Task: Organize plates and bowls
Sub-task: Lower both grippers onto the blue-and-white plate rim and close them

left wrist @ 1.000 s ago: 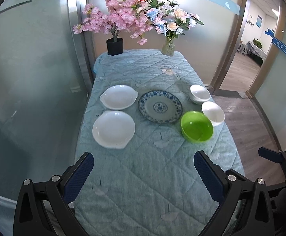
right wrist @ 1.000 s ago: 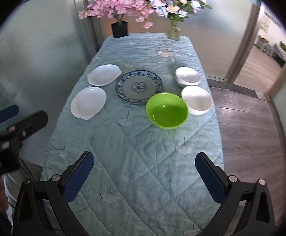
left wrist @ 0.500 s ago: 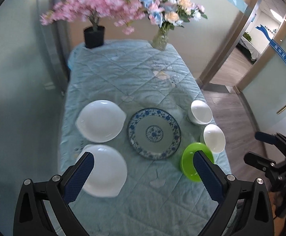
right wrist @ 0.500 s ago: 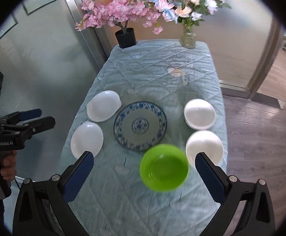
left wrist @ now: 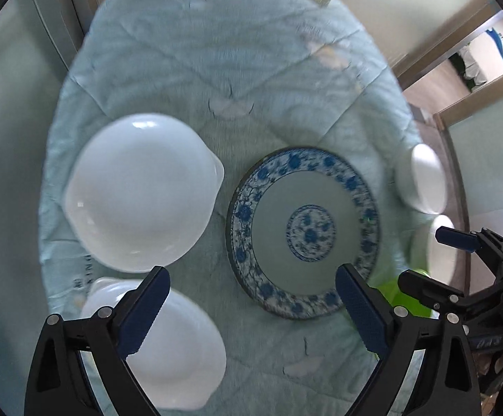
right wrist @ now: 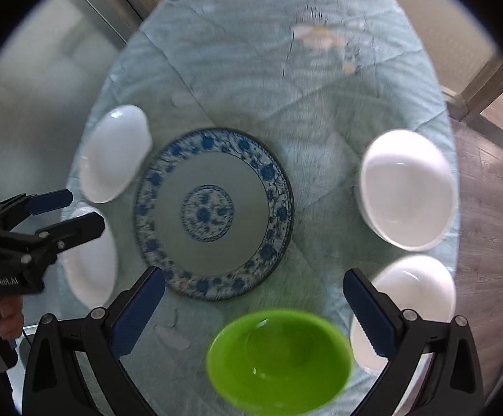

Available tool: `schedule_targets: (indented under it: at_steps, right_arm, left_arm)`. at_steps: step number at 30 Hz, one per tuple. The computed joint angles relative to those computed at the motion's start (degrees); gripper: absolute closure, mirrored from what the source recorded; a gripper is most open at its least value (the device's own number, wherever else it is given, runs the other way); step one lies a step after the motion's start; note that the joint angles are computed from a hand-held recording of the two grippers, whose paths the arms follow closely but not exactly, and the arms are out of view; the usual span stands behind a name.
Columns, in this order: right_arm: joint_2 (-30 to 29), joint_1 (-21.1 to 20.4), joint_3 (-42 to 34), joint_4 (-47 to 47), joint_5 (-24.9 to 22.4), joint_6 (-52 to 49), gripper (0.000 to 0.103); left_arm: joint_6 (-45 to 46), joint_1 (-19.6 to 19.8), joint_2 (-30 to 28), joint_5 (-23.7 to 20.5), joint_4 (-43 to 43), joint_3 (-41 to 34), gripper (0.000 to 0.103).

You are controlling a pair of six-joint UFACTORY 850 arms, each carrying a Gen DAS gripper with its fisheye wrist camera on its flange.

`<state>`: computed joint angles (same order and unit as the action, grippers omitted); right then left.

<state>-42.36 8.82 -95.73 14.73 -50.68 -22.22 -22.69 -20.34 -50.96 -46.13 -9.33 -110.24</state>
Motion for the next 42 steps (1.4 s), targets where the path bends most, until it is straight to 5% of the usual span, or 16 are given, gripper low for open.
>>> schedule_targets:
  at_steps: [13, 25, 32, 42]
  right_arm:
    - [-10.5, 2.4, -9.5, -7.1, -5.0, 5.4, 0.001]
    - [-14.2, 4.5, -12.6, -9.2, -3.8, 10.1, 0.0]
    - [-12.3, 3.8, -10.1, -8.7, -2.9, 9.1, 0.0]
    - [-12.0, 2.9, -10.3, -8.7, -3.6, 6.7, 0.001]
  left_arm:
    - [-1.3, -0.1, -11.1, -4.6, -0.1, -11.6, 0.01]
    - [1.2, 1.4, -11.3, -4.6, -4.6, -11.0, 0.032]
    - [8.5, 2.1, -4.0, 0.3, -11.2, -1.6, 0.032]
    - [11.9, 2.6, -9.2, -2.9, -17.2, -6.5, 0.032]
